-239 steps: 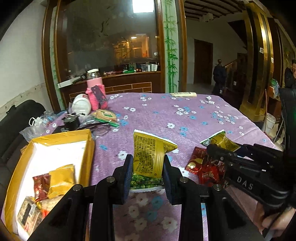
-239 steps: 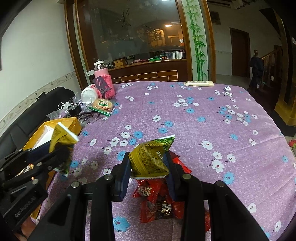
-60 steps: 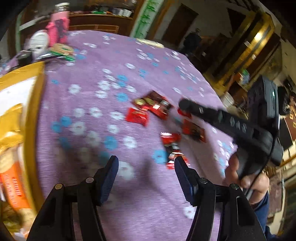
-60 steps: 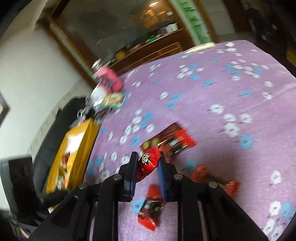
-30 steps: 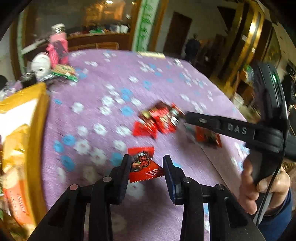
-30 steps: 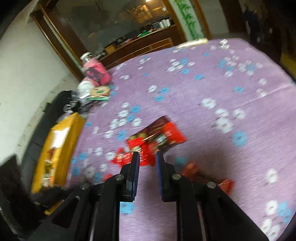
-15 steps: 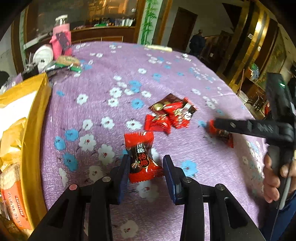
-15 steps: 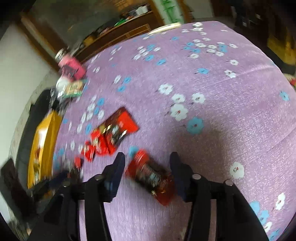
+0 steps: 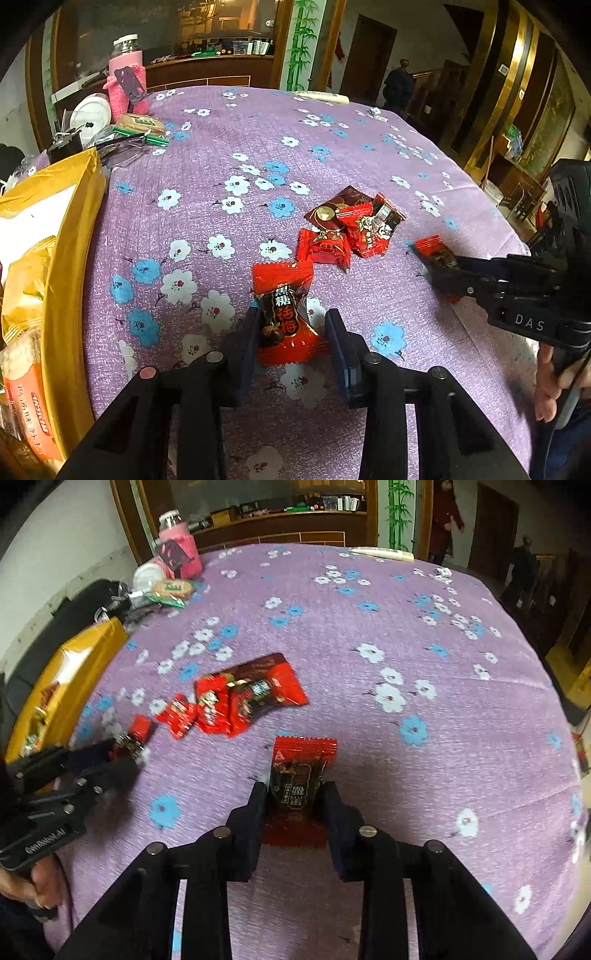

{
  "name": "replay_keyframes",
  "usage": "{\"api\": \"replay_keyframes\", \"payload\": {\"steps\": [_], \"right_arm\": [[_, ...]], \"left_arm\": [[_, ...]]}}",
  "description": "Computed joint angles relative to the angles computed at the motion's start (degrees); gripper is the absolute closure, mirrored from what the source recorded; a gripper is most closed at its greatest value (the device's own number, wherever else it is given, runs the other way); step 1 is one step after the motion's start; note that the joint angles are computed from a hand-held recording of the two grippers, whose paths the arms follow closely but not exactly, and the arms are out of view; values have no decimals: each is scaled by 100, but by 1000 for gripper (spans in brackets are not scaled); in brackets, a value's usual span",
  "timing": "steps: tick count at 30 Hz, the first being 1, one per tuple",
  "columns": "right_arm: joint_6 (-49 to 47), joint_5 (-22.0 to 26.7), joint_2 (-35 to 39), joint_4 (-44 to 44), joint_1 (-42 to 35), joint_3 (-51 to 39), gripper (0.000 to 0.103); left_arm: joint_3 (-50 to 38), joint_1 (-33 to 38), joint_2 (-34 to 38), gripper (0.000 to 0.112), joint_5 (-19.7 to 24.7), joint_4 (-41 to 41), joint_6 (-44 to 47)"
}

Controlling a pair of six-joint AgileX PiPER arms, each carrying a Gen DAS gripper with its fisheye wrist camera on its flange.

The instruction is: Organize snacks

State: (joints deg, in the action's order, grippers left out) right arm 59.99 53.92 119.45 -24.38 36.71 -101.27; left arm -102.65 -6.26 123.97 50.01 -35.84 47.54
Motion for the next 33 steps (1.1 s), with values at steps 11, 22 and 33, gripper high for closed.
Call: {"api": "replay_keyframes", "payload": {"steps": [11, 22, 33], "right_arm": [[749, -960, 0, -714, 303, -51, 75], [1032, -1233, -109, -653, 231, 205, 75], [974, -1234, -86, -666, 258, 161, 75]], "left_arm": [[111, 179, -118, 76, 207, -723, 445], [174, 214, -157, 76, 217, -865, 557], [292, 241, -245, 76, 181, -993, 687]]}}
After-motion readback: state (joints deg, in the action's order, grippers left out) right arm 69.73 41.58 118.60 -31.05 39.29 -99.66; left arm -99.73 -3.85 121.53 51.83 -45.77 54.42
